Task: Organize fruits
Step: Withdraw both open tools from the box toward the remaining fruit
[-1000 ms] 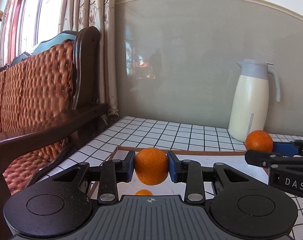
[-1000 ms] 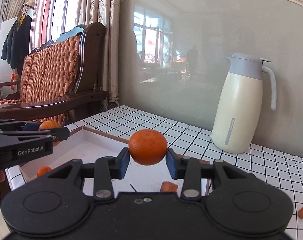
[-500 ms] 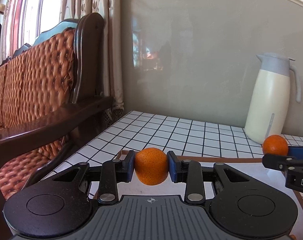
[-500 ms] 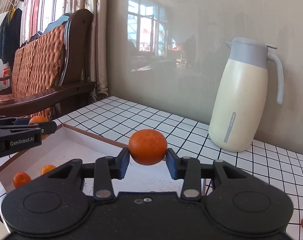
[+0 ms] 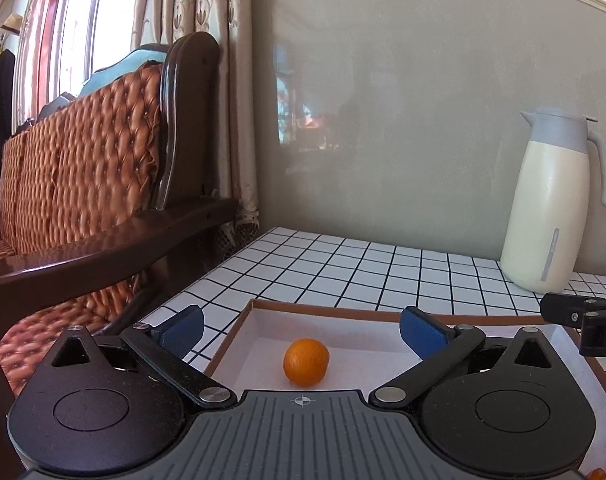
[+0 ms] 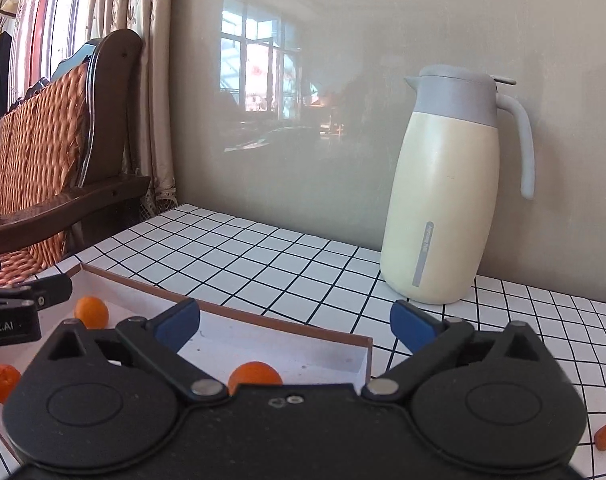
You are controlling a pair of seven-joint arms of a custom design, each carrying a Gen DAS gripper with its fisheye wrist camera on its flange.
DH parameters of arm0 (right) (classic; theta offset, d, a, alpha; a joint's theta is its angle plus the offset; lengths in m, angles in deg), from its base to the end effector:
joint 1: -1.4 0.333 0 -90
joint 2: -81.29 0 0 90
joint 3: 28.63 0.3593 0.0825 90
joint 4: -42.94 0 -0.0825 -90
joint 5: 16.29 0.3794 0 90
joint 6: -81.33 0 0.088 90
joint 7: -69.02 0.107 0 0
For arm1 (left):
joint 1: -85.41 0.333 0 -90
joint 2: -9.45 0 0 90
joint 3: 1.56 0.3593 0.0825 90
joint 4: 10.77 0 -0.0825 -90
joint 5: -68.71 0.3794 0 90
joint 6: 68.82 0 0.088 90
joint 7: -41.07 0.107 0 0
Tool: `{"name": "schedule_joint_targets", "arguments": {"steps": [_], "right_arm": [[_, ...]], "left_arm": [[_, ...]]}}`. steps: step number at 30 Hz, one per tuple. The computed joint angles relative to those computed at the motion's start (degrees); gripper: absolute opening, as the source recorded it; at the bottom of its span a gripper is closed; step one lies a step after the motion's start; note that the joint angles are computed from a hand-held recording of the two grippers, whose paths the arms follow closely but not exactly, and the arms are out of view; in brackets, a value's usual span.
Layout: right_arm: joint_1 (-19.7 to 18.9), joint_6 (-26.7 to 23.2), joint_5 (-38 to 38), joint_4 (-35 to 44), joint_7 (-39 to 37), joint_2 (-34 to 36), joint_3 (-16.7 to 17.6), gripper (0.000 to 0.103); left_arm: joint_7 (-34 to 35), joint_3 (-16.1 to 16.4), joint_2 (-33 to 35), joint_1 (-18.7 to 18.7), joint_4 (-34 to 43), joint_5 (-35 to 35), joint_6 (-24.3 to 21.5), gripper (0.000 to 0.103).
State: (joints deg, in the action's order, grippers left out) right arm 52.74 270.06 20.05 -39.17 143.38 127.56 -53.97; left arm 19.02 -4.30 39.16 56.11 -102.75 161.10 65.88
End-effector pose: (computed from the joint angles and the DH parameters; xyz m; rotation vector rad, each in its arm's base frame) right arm 0.6792 0.3994 0.4142 -1.7312 1.1982 -0.8057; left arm 0.6325 -0.3717 0.4032 -1.6106 1.2349 -0.8058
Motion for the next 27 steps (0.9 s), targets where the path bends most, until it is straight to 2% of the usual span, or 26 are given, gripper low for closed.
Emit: {"name": "schedule_joint_targets", "arguments": {"steps": [1,3,11,16,20,24,27], "right_arm": [[-0.29,0.15,-0.16,-0.14,-0.22,-0.2,0.53,0.097],[0.52,-0.64,0.01,0.99,0.42,0.7,-0.8,0.097],[0.08,-1.25,-1.57,0.44,1.45,0.02,-0.34,0.097],[0.3,1.22,-1.7,-2.02,0.18,-1.53,0.37,0.097],[-1.74,6.53,-0.15,-6.83,-3.77,-5.22,5.04,0.097],[-3.23,10.68,1.03,-11.52,-7.23,-8.52,8.19,0.097],[-3.57,12.8,2.94,-14.38,-9.67,-10.38,9.09,0.097]], "left_arm": [[-0.08,0.03,-0.12,0.06,-0.14,0.03,0.09,0.103],[-0.76,0.08,-0.5,-0.01,-0.65,0.27,-0.3,0.103],[-0.43,-0.46,-1.02,0.55,-1.53,-0.37,-0.67,0.103],[-0.69,-0.81,-1.8,-0.01,-2.14,0.43,-0.7,0.103],[-2.54,-1.35,-2.74,-1.2,-2.98,1.93,-2.65,0.103],[-3.02,-2.12,-2.66,-2.68,-2.58,1.76,-5.85,0.103],[-5.36,-2.54,-2.7,-4.32,-2.74,2.48,-8.57,0.103]]}}
